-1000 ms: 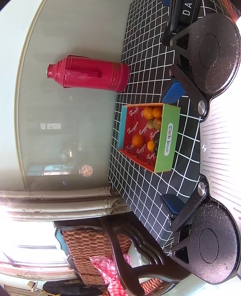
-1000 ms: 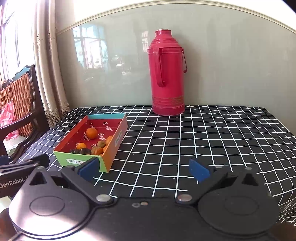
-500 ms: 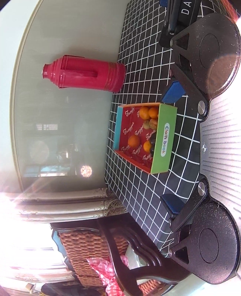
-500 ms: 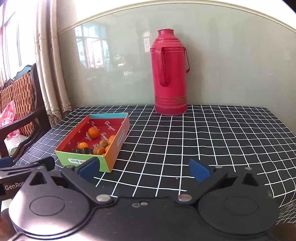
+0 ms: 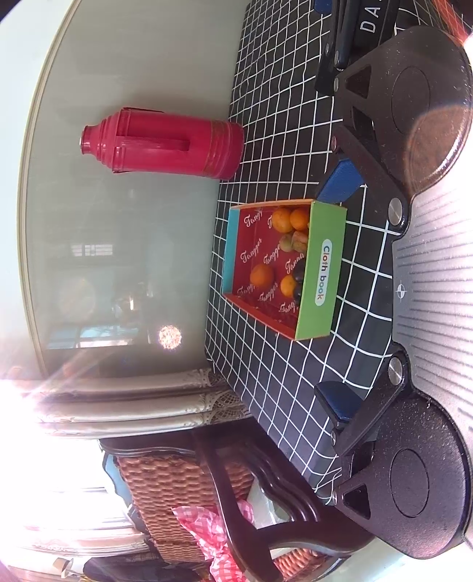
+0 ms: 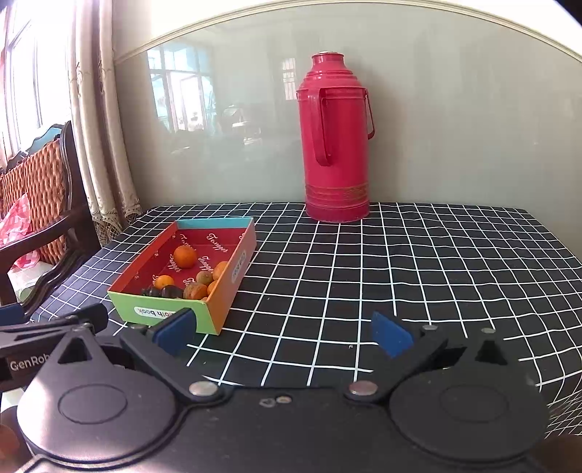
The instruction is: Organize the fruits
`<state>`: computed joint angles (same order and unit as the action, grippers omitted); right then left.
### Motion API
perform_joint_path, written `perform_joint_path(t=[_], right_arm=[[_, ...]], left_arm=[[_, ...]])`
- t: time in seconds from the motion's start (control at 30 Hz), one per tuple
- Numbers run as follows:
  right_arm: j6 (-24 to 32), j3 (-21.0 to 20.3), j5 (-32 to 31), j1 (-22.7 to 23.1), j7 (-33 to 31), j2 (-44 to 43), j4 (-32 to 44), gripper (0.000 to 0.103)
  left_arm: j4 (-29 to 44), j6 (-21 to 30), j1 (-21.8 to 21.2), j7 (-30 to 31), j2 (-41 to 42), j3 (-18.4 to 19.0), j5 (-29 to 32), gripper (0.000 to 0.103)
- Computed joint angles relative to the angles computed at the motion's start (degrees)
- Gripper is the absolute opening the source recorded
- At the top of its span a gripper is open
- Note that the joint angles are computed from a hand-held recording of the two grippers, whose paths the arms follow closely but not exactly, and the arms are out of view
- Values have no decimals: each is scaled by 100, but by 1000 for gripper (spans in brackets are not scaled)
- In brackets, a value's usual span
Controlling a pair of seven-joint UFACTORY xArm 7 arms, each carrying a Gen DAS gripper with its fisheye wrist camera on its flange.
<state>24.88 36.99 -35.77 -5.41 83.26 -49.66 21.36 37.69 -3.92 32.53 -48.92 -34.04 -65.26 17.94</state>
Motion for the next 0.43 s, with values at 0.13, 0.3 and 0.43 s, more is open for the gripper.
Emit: perform_joint_path(t=[0.13,0.3,0.43], right_arm=[[9,14,-12,1,22,11,8,97],[18,42,-39,-24,59,39,37,97],[16,47,-64,-32,88,86,54,97]], left_arm=[[-20,-127,97,-12,7,-67,-25,103],[-85,-341,186,-50,46,-125,-192,103],[-78,-344,289,-21,-84,-219,-258,103]])
